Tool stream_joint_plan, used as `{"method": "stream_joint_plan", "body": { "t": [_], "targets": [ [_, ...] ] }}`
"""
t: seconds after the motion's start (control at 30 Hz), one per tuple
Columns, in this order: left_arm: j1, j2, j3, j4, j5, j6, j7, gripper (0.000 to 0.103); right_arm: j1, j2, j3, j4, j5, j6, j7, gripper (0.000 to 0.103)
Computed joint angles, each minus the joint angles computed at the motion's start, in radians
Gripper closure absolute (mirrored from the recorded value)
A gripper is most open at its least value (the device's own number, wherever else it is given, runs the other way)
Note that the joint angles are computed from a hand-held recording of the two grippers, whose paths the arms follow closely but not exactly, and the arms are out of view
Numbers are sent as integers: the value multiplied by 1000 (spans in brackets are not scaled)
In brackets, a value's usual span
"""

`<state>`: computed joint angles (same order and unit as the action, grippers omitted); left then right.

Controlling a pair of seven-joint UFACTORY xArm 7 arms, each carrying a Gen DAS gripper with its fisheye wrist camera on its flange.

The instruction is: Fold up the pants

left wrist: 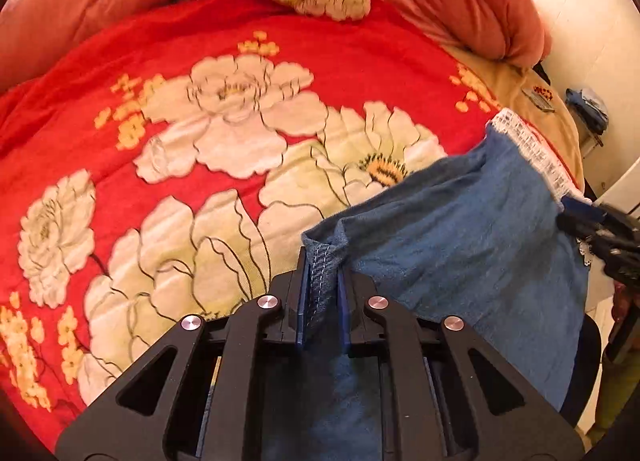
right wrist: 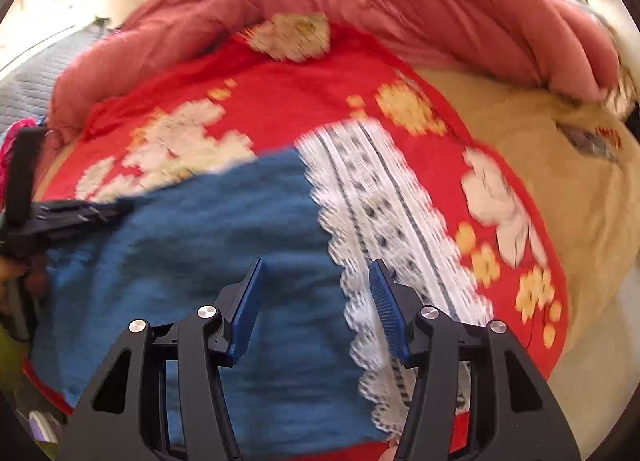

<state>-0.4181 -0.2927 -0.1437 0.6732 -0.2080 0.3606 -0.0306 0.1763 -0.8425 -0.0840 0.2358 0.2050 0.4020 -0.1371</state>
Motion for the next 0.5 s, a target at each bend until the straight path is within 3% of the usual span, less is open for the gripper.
{"method": "stream_joint_plan", "body": {
  "t": [0.13,0.17,0.23,0.33,0.4,0.5],
  "targets": [
    [-58,-73,64,-65,-105,-114,52,98,-7,-96,-23,-63,9,20,-12,51],
    [-36,-63,45,-69,-90,-130,30,98,-9,-108,-23,-75,12,18,-10,51],
    [20,5,-3,-38,-14,-80,-36,97,-13,-103,-6,-81,3,9,-4,51],
    [19,27,-5,-31,3,-86,-53,95,-18,-102,5,-59,-19,49,-4,51],
    [5,22,11,-35,-13,-93,-39,94,-3,-118,-40,-30,-2,75,-28,51],
    [-14,21,32,-41,-48,-99,-12,93,21,-77,-98,37,33,-1,-84,51]
  ]
}}
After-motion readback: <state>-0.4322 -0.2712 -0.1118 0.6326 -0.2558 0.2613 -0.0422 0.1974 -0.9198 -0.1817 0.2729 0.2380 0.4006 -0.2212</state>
